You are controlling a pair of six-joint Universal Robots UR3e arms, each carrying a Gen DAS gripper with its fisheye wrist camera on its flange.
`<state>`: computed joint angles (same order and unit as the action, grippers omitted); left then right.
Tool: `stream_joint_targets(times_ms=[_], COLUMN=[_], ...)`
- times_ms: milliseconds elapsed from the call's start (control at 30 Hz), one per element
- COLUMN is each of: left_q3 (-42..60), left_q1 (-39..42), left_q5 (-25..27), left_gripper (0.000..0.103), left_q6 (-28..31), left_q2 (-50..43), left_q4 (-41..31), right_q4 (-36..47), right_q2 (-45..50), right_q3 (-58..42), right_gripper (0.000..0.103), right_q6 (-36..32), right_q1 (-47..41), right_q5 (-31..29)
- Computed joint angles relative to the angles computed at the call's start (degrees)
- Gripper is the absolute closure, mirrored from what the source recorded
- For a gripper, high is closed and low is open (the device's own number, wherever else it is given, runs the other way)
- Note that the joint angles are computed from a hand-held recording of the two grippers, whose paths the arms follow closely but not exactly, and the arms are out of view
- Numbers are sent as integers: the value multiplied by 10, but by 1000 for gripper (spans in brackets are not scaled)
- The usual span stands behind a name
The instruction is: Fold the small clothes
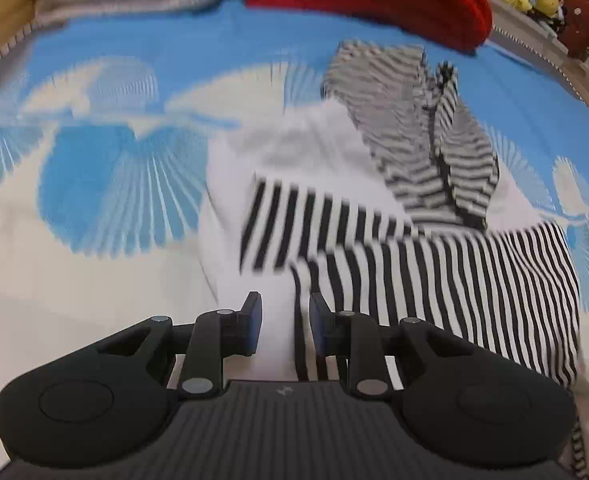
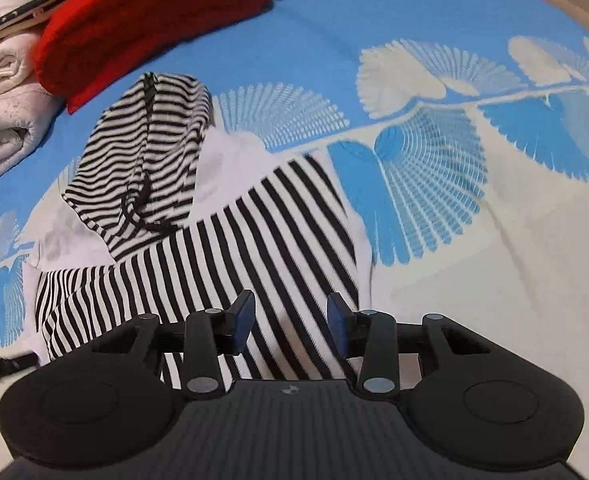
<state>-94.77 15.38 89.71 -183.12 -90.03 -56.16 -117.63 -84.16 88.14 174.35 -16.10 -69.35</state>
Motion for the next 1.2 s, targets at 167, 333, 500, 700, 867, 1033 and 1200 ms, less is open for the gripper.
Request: stream_joint_targets(times_ms=[167,333,500,700,867,1033,1200], left_q3=[16,27,26,19,20,1,-18], left_q1=[-20,-47,-63,-71,-90,-91,-61], left_q5=[18,35,32,29,53,52,19], left_gripper=[75,74,63,62,62,68,96], left_q6=[-18,-18,-12,-4,11,23,40], left_q2=[-13,-28,-35,-40,-54,-53,-29], left_q4=[38,71,101,131,155,188,210], right_q4=[-20,-37,-28,-5,10,22,32], right_q2=[-8,-18,-27,-38,-40,-42,-40], right_q3=[7,19,21,17,12,9,-1], right_gripper=[62,62,62,62,62,62,62], right_q6=[-21,-47,-67,-88,-102,-120,-127], right_q1=[-8,-20,-33,-45,-47,-53,-60], right_q5=[-10,-16,-10,7,9,14,22])
